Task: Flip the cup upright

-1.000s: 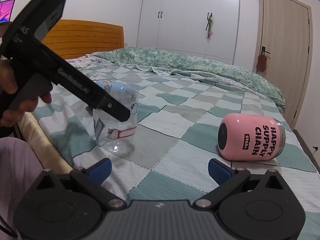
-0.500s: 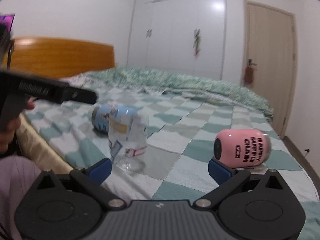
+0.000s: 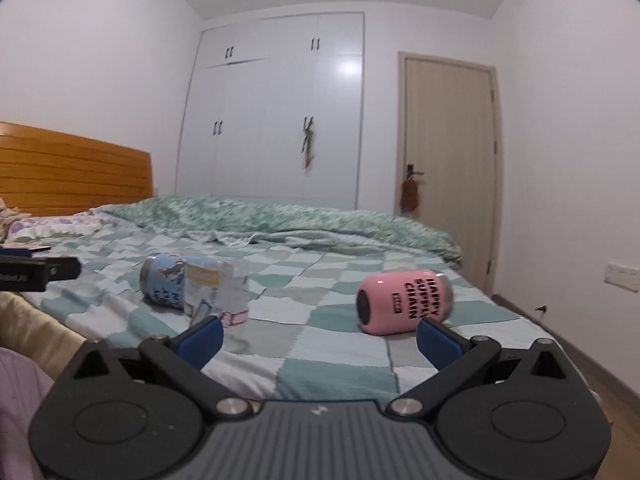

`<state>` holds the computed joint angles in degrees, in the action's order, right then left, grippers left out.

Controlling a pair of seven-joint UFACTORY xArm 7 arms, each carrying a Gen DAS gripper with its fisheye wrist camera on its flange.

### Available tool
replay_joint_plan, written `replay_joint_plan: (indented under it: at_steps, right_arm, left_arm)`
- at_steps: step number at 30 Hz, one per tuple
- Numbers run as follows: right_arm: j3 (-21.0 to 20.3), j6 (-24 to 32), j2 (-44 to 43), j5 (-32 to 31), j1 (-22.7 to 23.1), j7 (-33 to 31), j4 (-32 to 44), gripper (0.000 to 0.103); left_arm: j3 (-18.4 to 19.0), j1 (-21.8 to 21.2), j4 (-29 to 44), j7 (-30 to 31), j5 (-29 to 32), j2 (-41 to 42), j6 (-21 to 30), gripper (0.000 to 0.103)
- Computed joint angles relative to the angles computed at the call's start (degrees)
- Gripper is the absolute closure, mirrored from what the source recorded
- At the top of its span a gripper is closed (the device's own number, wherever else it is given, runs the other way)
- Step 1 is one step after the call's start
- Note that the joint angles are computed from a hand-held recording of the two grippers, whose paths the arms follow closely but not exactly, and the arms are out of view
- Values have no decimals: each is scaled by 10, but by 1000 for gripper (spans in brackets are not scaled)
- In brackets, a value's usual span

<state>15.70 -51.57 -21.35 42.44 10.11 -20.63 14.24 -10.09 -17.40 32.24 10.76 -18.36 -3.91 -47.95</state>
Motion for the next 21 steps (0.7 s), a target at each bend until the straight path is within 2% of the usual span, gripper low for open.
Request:
replay_joint_plan:
  at_steps: [2, 4, 9, 21]
  right_arm:
    - [4, -41, 16, -3, 2, 10, -12, 0]
    - [-3, -57, 23, -9, 7, 18, -18, 0]
    - [-18, -69, 29, -11, 13, 29, -20, 0]
    - [-23, -89, 36, -8, 24, 28, -23, 0]
  left_arm:
    - [3, 1, -12, -9, 7, 8, -22, 0]
    - [5, 1, -15, -19, 11, 12, -23, 0]
    - [5, -1, -18, -25, 19, 19, -46, 0]
    - [5, -7, -23, -18, 23, 21, -60, 0]
